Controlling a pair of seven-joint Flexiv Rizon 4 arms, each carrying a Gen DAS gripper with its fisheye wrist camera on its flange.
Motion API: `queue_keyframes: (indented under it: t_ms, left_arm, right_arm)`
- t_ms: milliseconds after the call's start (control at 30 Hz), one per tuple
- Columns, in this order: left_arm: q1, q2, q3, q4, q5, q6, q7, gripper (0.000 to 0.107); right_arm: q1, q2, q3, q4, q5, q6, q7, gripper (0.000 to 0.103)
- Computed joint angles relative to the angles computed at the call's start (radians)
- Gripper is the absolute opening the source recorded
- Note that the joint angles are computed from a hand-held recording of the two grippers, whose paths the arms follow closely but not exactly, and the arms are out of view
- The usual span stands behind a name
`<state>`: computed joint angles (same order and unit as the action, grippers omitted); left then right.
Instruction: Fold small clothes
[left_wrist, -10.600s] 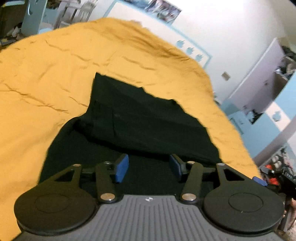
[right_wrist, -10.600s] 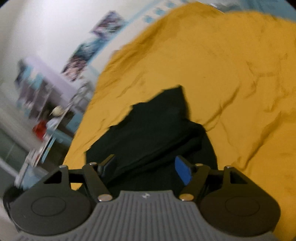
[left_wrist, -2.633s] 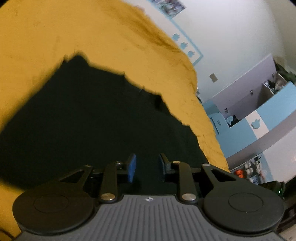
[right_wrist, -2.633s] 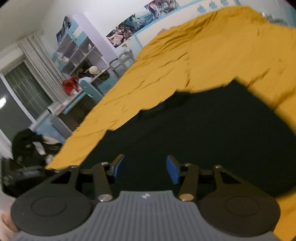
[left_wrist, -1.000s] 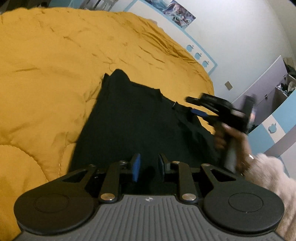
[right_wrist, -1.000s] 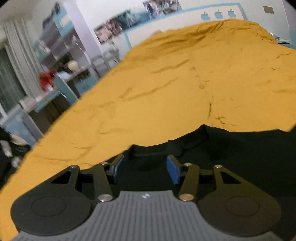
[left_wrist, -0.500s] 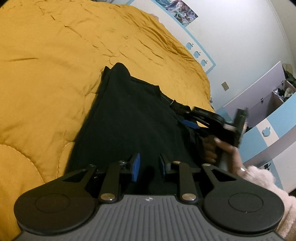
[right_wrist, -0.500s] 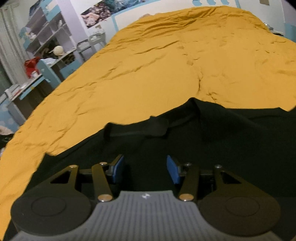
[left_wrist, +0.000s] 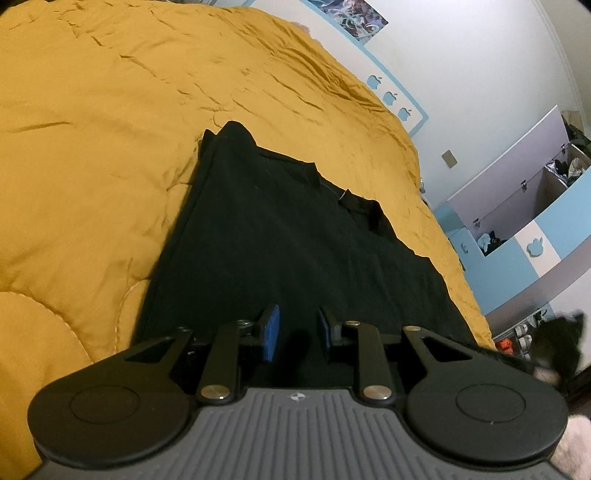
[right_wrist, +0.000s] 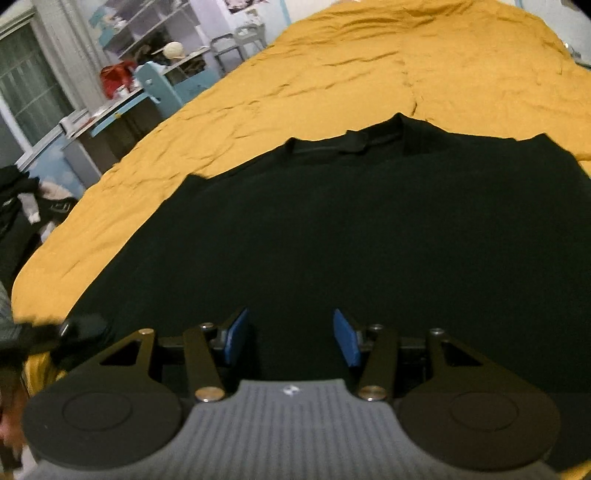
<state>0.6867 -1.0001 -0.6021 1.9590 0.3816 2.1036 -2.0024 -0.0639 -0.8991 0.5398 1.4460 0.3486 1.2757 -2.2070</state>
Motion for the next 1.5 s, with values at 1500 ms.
queue_keyframes:
  t_ms: [1500]
  left_arm:
    - [0.33,0.028,-0.193,0.009,0.036,-0.227,0.096,0.065]
  right_arm:
    - [0.305,0.164,-0.103,0.489,-0.332,0.484,-0.124,0.056]
